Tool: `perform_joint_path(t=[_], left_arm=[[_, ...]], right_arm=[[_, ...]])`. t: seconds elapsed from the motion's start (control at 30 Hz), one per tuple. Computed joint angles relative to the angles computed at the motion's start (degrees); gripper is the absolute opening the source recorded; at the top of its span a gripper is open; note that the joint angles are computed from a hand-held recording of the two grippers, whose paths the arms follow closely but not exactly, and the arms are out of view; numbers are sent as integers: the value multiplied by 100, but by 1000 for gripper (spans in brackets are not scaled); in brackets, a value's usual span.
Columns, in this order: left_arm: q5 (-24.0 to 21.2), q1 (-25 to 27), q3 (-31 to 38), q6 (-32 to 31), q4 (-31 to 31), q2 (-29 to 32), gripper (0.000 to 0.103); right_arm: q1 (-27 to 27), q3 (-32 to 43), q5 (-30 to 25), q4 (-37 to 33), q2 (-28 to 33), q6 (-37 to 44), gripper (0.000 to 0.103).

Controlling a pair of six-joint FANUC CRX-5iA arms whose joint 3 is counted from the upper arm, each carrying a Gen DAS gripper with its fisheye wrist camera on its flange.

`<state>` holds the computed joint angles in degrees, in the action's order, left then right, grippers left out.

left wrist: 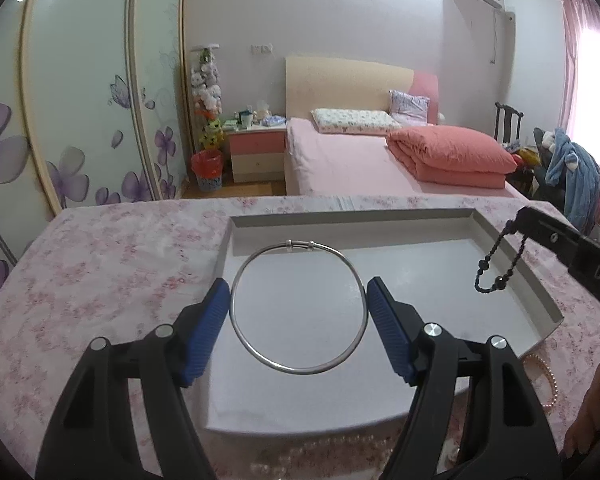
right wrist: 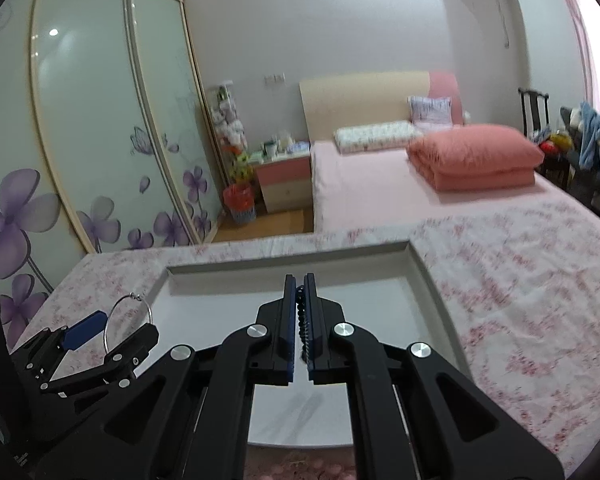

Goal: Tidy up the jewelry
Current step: 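Carry the black bracelet into the tray with the right tool while the left tool places the thin bangle there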

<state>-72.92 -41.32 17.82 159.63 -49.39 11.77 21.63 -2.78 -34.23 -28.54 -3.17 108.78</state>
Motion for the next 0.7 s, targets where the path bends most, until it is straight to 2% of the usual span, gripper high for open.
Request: perform_joint_path(t=[0.23, 0.33, 0.47, 0.7], left_arm=[[386, 330, -140, -225, 476, 38, 70], [315, 294, -89, -202, 392, 77, 73], [162, 202, -72, -69, 238, 25, 74], [-276, -117, -182, 200, -87, -257, 74]], right_arm=[[-23, 217, -383, 131, 270, -219, 6], [-57, 208, -403, 168, 255, -268, 8], [-130, 135, -346, 154, 155, -317, 28], [-370, 6, -419, -56, -122, -101, 28]])
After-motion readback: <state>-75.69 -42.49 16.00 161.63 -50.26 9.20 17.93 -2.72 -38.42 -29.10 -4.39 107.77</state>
